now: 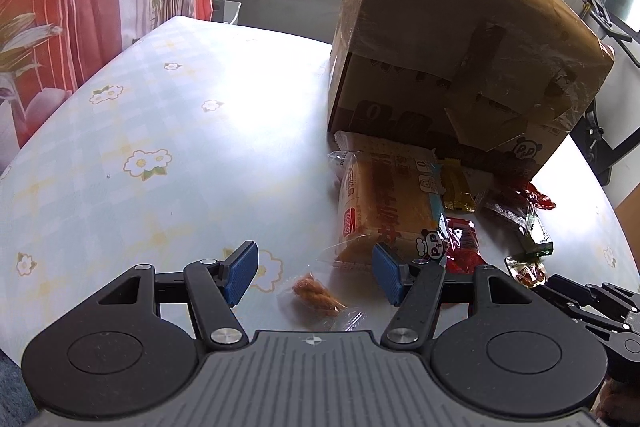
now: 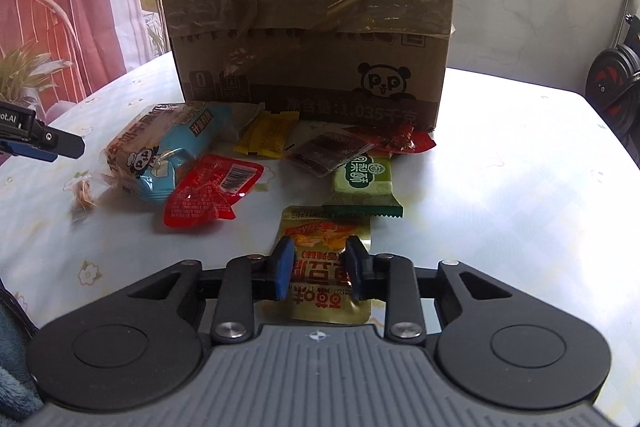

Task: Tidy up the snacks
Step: 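Grasp the small clear-wrapped snack with the left tool while the right tool grasps the gold-red packet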

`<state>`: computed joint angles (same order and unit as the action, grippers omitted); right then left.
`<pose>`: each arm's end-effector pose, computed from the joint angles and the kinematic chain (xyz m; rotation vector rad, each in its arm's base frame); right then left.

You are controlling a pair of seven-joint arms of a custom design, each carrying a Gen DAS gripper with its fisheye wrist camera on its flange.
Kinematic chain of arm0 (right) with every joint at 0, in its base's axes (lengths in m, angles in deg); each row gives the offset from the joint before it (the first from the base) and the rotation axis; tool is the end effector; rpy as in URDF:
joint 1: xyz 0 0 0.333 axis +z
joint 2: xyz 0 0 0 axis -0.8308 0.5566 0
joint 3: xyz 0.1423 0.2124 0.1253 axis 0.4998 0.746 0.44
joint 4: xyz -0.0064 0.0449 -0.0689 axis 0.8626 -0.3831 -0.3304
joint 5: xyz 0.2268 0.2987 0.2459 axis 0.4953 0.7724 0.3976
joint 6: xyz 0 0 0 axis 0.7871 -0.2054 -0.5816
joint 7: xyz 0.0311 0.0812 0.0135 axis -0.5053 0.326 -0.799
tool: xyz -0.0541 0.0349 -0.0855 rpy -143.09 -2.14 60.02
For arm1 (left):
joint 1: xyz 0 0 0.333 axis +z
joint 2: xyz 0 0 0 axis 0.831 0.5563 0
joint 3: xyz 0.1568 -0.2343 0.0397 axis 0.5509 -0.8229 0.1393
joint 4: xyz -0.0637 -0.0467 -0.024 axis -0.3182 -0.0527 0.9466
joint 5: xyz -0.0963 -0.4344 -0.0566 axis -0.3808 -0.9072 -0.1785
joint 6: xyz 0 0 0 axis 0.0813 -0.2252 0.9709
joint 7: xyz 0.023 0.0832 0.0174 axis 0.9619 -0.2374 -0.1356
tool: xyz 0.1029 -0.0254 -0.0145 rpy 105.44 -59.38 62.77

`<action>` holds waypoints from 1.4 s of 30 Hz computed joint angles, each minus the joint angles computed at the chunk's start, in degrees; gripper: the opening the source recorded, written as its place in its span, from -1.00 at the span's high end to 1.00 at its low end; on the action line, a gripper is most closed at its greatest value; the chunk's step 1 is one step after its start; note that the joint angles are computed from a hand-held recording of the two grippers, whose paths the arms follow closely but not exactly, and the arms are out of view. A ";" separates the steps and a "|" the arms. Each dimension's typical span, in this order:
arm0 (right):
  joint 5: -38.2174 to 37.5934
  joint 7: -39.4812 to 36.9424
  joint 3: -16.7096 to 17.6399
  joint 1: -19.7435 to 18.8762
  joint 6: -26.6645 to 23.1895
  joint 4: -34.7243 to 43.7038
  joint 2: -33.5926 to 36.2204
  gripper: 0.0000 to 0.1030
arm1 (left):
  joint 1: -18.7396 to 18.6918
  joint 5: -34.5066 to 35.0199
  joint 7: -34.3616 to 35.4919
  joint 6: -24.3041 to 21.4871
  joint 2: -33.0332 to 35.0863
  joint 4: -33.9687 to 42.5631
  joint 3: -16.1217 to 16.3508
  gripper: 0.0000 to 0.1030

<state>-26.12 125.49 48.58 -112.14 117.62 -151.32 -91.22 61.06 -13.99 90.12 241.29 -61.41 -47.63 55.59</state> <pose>0.4829 0.1025 0.3006 -1.4666 1.9365 -0.8239 0.6939 -0.1136 0.3222 -1.4665 2.3302 -0.9810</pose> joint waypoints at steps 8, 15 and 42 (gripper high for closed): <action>0.25 0.18 0.76 0.13 -1.03 0.19 -1.84 0.32 | -1.03 3.64 -5.98 0.47 -0.59 -0.73 1.70 -0.26; -2.86 3.21 2.15 -1.97 -2.14 0.82 -2.13 -0.01 | -1.01 6.08 -8.45 -3.90 -1.38 -1.43 2.11 -0.26; -1.47 3.40 1.20 -0.98 -1.36 -0.06 -1.54 -0.29 | -0.16 15.85 -12.17 7.48 1.03 -3.50 -1.08 0.66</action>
